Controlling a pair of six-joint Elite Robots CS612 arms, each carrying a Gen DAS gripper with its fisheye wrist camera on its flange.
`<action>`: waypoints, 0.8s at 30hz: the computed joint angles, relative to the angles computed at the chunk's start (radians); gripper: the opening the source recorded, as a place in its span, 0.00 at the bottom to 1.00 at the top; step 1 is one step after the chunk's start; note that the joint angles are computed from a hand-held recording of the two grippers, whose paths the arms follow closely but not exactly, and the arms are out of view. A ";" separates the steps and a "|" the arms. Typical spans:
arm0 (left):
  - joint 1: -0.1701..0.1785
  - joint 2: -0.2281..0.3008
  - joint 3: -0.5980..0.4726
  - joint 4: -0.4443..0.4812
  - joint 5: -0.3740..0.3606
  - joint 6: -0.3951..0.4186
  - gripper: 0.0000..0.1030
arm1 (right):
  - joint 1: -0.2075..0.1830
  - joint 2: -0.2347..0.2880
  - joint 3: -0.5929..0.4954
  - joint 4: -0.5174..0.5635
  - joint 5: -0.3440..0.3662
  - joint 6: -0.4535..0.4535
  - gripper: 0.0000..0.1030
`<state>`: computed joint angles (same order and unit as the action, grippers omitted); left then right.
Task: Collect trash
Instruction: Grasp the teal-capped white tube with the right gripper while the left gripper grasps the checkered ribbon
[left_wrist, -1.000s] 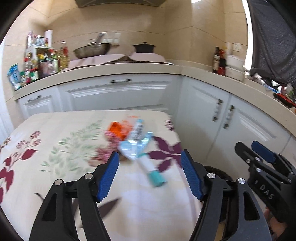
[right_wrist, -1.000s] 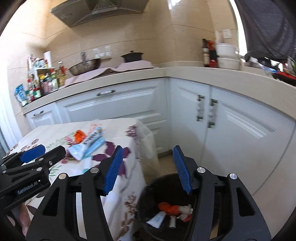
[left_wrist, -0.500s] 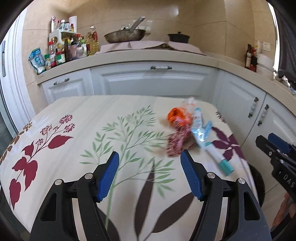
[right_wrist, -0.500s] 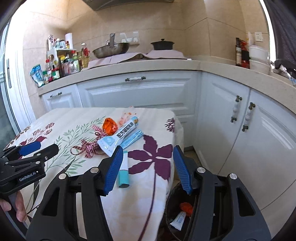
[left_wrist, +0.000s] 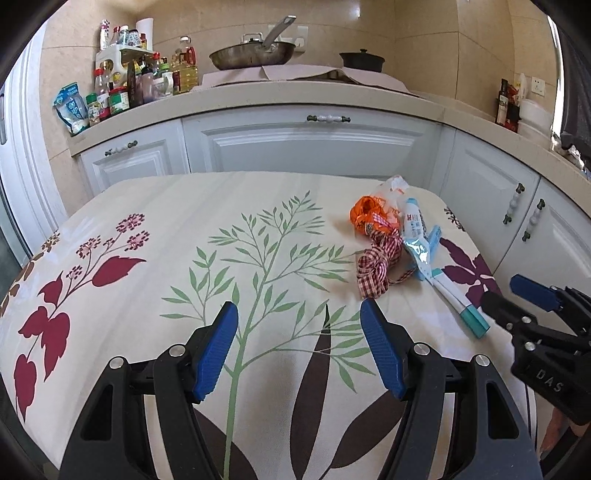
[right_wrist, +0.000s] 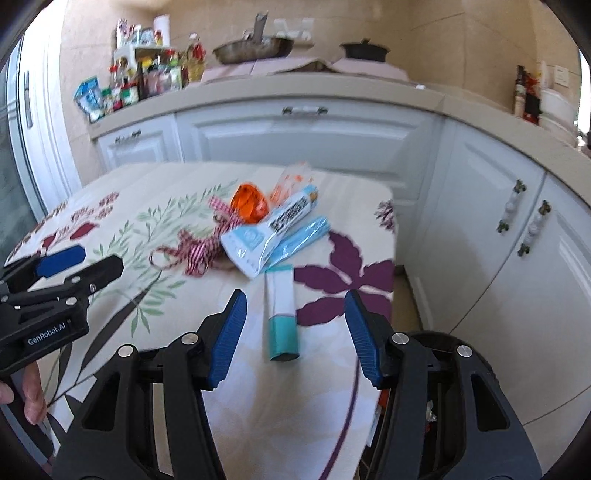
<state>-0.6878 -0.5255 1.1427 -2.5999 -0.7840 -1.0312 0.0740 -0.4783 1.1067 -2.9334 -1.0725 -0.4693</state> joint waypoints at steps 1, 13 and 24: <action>0.001 0.000 -0.001 0.000 -0.005 0.000 0.65 | 0.001 0.000 -0.002 0.012 -0.002 -0.006 0.47; 0.008 0.009 -0.016 0.000 -0.041 0.029 0.65 | 0.020 0.014 -0.063 0.224 -0.063 -0.102 0.17; 0.011 0.021 -0.042 -0.021 -0.059 0.071 0.65 | 0.005 -0.001 -0.034 0.161 -0.027 -0.056 0.14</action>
